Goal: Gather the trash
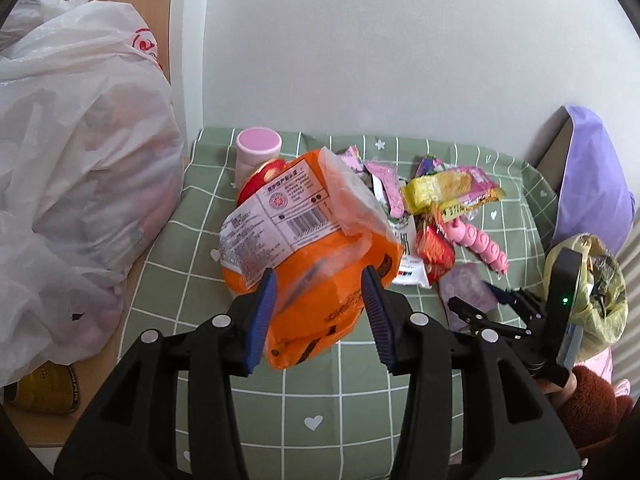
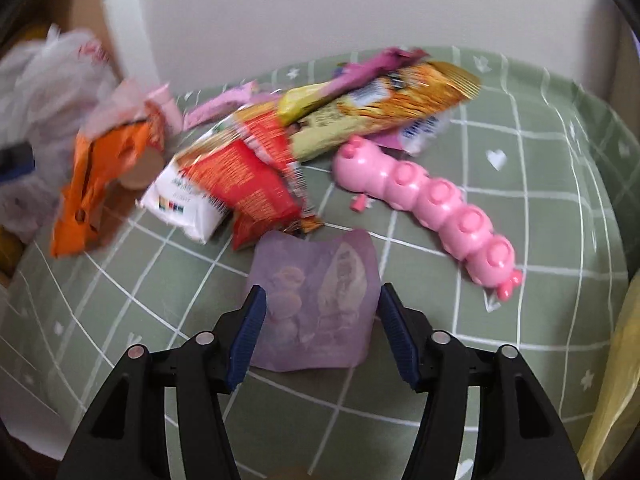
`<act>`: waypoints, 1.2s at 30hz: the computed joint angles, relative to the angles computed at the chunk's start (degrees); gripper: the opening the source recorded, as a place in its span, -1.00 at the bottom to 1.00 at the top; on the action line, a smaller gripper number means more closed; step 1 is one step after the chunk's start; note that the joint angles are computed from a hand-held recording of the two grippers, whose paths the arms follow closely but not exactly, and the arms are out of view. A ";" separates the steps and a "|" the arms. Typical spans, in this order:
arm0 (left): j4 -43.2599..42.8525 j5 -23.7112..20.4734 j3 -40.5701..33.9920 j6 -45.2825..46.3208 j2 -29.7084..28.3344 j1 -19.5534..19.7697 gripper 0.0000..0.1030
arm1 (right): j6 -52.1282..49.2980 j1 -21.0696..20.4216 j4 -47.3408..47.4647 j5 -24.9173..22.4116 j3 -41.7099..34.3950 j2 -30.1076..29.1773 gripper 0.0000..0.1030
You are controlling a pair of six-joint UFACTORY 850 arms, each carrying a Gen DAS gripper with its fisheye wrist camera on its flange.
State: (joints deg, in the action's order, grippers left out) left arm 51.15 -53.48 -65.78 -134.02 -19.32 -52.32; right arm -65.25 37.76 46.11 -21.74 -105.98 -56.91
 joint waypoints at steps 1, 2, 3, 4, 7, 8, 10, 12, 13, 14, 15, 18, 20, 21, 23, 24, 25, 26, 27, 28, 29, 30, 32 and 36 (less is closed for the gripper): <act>-0.27 0.58 0.04 0.33 -0.06 0.11 -0.19 | -2.05 0.03 1.10 -0.40 -0.19 -0.16 0.11; -0.28 0.87 -0.11 0.30 -0.28 0.14 -0.19 | -1.69 0.03 0.66 -0.69 -0.63 -0.38 0.10; -0.09 1.26 0.02 0.13 -0.28 0.15 -0.19 | -0.84 -0.01 -0.35 -1.08 -0.89 -0.44 0.06; 0.33 1.74 -0.06 -0.03 -0.40 0.29 -0.19 | -0.83 -0.06 -0.89 -1.32 -0.69 -0.21 -0.08; 1.70 3.08 -0.48 -0.13 -0.90 0.81 -0.19 | -4.31 -0.59 0.93 -2.59 1.11 1.05 -0.56; 1.95 3.42 -0.66 0.13 -1.08 0.99 -0.19 | -4.96 -0.86 1.82 -3.47 1.62 1.43 -0.66; 2.83 4.45 -1.41 1.12 -1.78 1.41 -0.19 | -5.25 -1.97 4.62 -7.18 1.88 1.82 -0.80; 3.69 5.50 -1.81 1.79 -2.20 1.79 -0.19 | -5.28 -2.98 6.72 -9.62 2.33 2.52 -0.86; 4.16 6.22 -2.16 2.19 -2.60 2.07 -0.19 | -6.31 -3.55 8.40 -9.60 3.65 3.75 -0.86; 4.48 6.91 -2.58 2.58 -3.03 2.38 -0.19 | -6.92 -3.95 9.38 -9.53 4.42 4.64 -0.87; 4.73 7.52 -3.06 3.00 -3.44 2.72 -0.18 | -7.59 -4.35 10.39 -9.30 5.35 5.67 -0.87; 6.89 9.90 -4.91 4.32 -4.79 3.94 -0.14 | -8.83 -5.52 12.26 -7.79 7.20 7.98 -0.87; 9.42 11.67 -6.65 5.49 -5.97 4.95 0.02 | -8.93 -6.52 12.85 -6.76 8.53 9.54 -0.87; 10.60 12.83 -7.29 6.21 -6.48 5.50 0.09 | -8.82 -7.05 12.94 -6.44 9.01 10.20 -0.87; 11.82 15.42 -9.51 9.58 -8.49 7.19 0.13 | -8.31 -8.09 12.88 -5.79 10.49 11.85 -0.87; 11.24 15.77 -10.48 11.32 -9.40 7.82 0.15 | -8.42 -8.53 13.26 -5.48 11.04 12.34 -0.87; 10.09 16.17 -11.74 13.67 -10.64 8.68 0.15 | -8.79 -8.75 13.75 -4.94 11.67 12.80 -0.87; 8.46 16.64 -12.94 16.08 -11.91 9.62 0.15 | -8.84 -9.06 13.84 -4.23 12.38 13.40 -0.87; 7.02 17.02 -13.75 17.82 -12.83 10.25 0.15 | -8.70 -9.28 13.77 -3.79 12.80 13.69 -0.87; 3.91 16.98 -15.36 21.37 -14.41 11.05 0.15 | -8.27 -9.67 13.65 -3.57 13.60 14.32 -0.87; 1.54 15.97 -16.46 23.44 -15.38 11.28 0.15 | -8.14 -9.94 13.73 -3.64 14.09 14.67 -0.87; -1.61 14.82 -17.71 25.45 -16.40 11.53 0.05 | -8.27 -10.29 13.81 -3.77 14.70 15.14 -0.87; -4.25 16.91 -17.45 25.64 -16.51 12.07 -0.16 | -9.29 -10.62 14.67 -3.03 16.29 16.24 -0.87; -6.07 22.51 -15.51 23.72 -15.87 12.42 -0.56 | -10.60 -11.33 17.10 -2.24 18.74 17.98 -0.87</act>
State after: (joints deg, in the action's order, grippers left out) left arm 45.08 -30.97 -81.29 -110.30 -35.19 -39.90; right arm -75.85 26.43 63.22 -23.97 -87.24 -38.93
